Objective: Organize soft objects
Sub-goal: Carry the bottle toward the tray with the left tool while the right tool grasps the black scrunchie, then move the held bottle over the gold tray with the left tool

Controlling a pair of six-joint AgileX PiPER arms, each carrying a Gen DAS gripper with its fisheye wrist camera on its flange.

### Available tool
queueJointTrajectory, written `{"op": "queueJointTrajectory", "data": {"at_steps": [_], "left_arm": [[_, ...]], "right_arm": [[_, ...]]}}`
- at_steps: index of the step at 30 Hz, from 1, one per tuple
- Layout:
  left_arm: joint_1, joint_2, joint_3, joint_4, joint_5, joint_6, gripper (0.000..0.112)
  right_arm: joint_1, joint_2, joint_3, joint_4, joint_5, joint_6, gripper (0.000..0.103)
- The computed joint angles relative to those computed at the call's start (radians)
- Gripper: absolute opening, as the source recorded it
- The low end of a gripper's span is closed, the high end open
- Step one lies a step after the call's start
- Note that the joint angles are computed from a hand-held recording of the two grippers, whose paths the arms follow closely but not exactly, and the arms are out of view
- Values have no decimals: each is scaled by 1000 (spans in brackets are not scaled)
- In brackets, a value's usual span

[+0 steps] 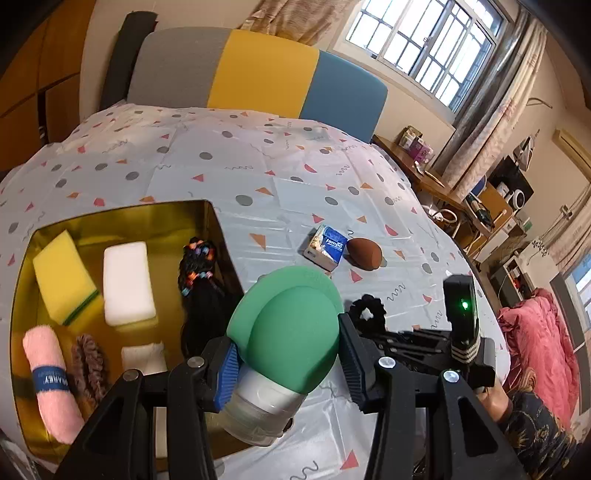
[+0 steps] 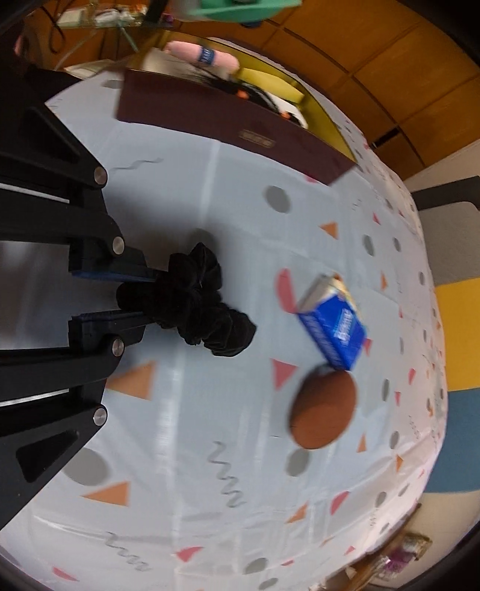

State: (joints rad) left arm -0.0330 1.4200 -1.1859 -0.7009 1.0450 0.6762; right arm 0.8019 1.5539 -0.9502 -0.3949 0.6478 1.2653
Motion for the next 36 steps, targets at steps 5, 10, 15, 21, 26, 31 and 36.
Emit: {"op": "queueJointTrajectory", "data": {"at_steps": [5, 10, 15, 21, 26, 31, 36], "left_arm": [[65, -31, 41, -22, 18, 44, 48], [135, -50, 80, -41, 34, 86, 48], [211, -75, 112, -47, 41, 128, 48], [303, -127, 157, -60, 23, 199, 49], [371, -172, 200, -76, -8, 276, 49], [432, -203, 234, -90, -19, 340, 49], [472, -211, 250, -97, -11, 371, 49]], "right_arm": [[57, -67, 70, -77, -18, 165, 83], [84, -82, 59, -198, 4, 328, 83], [51, 38, -69, -203, 86, 223, 82], [66, 151, -140, -223, 159, 181, 20], [118, 155, -93, -351, 161, 343, 20], [148, 147, -40, -458, 136, 485, 20], [166, 172, -68, -461, 177, 491, 20]]}}
